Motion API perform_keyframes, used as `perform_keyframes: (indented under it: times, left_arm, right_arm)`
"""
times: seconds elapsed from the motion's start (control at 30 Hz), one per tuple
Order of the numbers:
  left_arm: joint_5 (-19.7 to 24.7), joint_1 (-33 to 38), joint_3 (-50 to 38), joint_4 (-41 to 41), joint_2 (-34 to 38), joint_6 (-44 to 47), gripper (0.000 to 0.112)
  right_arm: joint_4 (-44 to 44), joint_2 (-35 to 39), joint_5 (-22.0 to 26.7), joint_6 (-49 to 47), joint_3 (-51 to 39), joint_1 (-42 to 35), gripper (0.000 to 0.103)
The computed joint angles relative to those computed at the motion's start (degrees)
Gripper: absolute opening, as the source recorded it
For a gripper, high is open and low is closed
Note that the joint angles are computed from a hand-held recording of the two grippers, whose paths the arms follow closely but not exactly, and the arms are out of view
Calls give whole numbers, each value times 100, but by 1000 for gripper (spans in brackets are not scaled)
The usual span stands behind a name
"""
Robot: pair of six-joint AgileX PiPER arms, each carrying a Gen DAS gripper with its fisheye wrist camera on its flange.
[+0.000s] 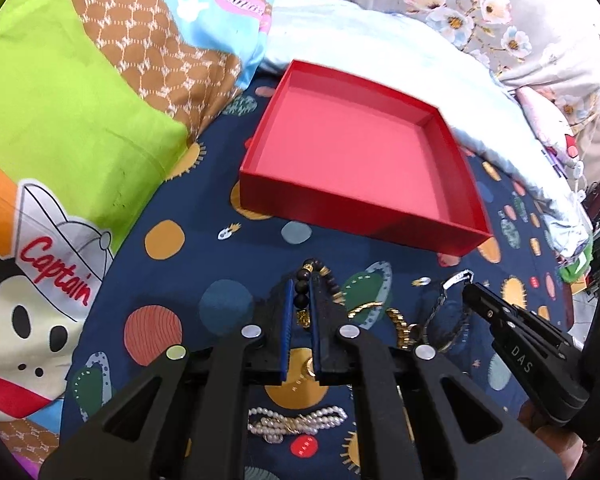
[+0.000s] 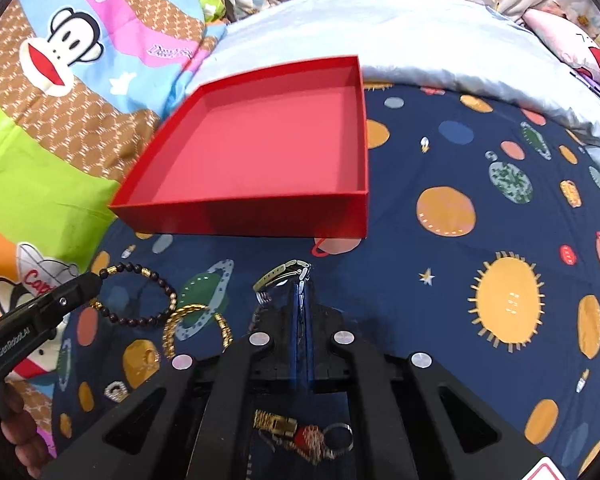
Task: Organize jewelry
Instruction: 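Grasp the black bead bracelet with the left tool while the right tool grasps the silver watch, then carry the bracelet and watch into the red tray while both tools open to release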
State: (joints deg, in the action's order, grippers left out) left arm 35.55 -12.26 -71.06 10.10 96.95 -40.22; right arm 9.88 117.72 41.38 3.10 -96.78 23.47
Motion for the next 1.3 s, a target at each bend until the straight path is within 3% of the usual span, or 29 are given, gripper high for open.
perform_keyframes:
  times: [0.3, 0.47, 0.67, 0.8, 1.0, 1.1, 1.3]
  left_arm:
    - [204, -165, -32, 72, -521, 75, 7]
    - [316, -198, -282, 52, -601, 214, 7]
    - [420, -190, -945, 352, -412, 268, 7]
    - [405, -158, -1009, 338, -372, 292, 7]
    - [357, -126, -788, 43, -222, 432, 7]
    - [323, -133, -682, -61, -166, 473, 7]
    - [303, -176, -564, -97, -98, 432, 7]
  right_arm:
    - [79, -797, -98, -106, 553, -123, 2]
    - [114, -996, -75, -262, 433, -191, 0]
    - [-31, -650, 276, -418, -526, -233, 0]
    - [387, -463, 468, -612, -416, -418, 0]
    - [793, -145, 409, -828, 107, -583, 14]
    - [836, 88, 406, -961, 49, -562, 28]
    - [975, 602, 571, -1020, -496, -559, 29]
